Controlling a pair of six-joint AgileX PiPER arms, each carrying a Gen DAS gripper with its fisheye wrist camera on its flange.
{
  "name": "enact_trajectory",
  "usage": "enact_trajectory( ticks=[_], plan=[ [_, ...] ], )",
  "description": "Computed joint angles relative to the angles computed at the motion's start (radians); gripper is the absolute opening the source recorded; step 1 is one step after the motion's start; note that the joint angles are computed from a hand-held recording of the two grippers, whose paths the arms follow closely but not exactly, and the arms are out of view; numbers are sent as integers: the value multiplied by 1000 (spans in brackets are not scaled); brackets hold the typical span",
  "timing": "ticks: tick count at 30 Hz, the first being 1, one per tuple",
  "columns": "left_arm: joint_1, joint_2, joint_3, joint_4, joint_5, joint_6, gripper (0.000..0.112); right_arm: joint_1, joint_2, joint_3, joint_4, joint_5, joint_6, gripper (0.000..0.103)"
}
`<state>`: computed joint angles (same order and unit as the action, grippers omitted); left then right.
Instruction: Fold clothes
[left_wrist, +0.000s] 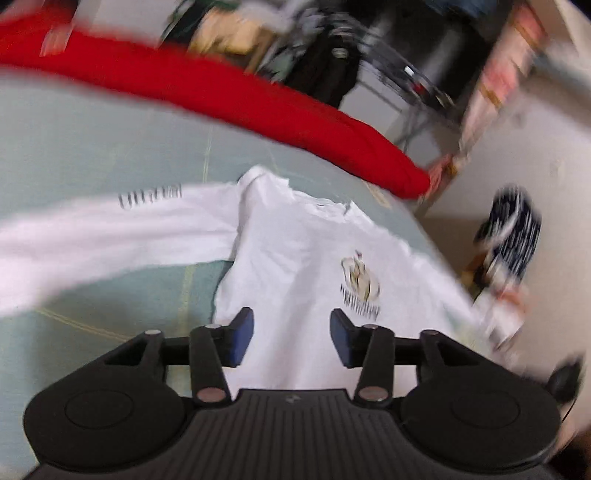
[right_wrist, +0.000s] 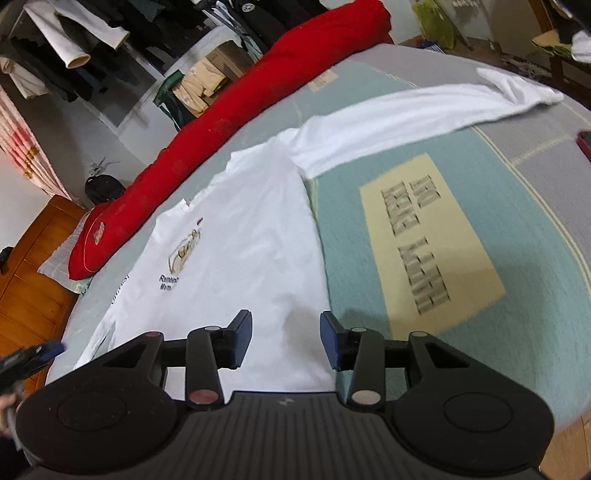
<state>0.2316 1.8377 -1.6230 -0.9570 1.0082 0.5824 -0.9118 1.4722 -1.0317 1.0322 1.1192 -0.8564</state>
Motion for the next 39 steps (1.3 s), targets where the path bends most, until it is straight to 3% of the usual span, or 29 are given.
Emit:
enact_trajectory(
  ticks=[2,7,15,19,24,31,33,36,38,39],
  plan=[
    [13,142,-115,-70,30,-98,48,23,11,-17,-3,-18,10,49],
    [-6,332,-245,-99,-58,-283,49,85,44,-61,-26,-68,44,50],
    [-56,452,-338,-146,-187,-295,51,191,153,-160,-65,-156,115,54],
    [-96,431,-344,20,-311,-334,6,236,206,-212,-63,-189,141,54],
    [-94,358,-256,98,-471,-330,4,251,220,-229,-57,-197,139,54],
    [-87,269,-195,137,-372,-279,5,245,210,-222,-75,-192,148,54],
    [-100,207,-130,121,-356,-185,6,262,195,-225,-101,-194,150,54],
    [-137,98,-25,93,-328,3,17,327,164,-231,-160,-207,126,54],
    [-187,68,-3,83,-286,122,31,407,142,-231,-220,-248,105,56],
    [-220,66,0,105,-278,159,31,448,137,-233,-242,-266,92,57]
  ],
)
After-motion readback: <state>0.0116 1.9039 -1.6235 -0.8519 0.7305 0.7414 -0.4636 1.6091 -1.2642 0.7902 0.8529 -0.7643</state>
